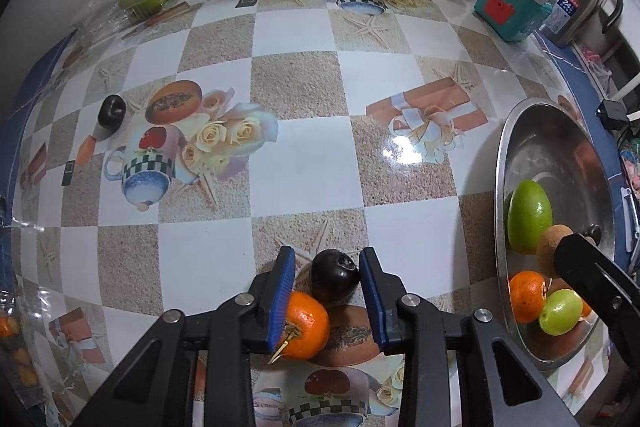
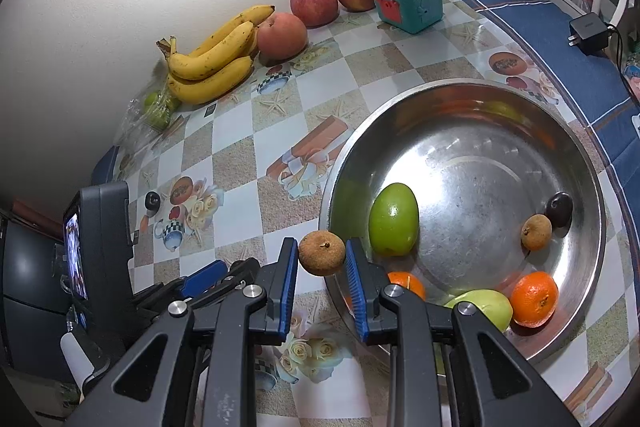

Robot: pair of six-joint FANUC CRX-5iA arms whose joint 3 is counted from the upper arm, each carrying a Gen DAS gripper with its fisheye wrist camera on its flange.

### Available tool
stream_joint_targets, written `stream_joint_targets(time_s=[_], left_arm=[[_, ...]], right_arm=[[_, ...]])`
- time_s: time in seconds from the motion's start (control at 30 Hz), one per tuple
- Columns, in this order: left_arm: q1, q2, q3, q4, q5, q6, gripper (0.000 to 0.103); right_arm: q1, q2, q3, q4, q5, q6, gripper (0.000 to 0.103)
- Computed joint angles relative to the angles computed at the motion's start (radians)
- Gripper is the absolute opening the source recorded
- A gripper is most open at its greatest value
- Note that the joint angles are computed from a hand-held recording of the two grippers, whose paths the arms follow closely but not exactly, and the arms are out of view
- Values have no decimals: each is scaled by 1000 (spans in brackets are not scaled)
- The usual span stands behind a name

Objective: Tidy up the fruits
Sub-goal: 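Grasp the dark plum with the left tool while the right tool holds the brown fruit, then carry the plum with the left tool over the basin while the right tool carries the brown fruit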

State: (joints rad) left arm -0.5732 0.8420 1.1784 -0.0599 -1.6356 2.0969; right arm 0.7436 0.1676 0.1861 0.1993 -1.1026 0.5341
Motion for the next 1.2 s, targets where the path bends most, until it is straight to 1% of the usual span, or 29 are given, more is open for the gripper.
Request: stream_joint_targets(time_s=[0.07,0.13,0.3,0.43,0.8,0.97,1.2], left_arm=[[3,-12,-22,9,17,0,29],[3,-15,-26,12,21,-3,26],[0,-1,0,10,9,-1,26],[4,-24,-36,23,43,5,26],[5,-68,-60,3,88,26,26],[4,-113,-108,-17,138,59,26],[-5,-150,-136,-41,204,72,26]], right_arm=[[0,0,0,0,0,0,25],[0,0,0,-1,0,1,25],[0,0,1,0,-1,-1,25],[0,0,2,0,-1,0,25],[-4,-9,-6,-5,7,-4,25],[-17,-25,-21,-5,15,-24,25],[-39,-56,-59,21,22,-85,25]])
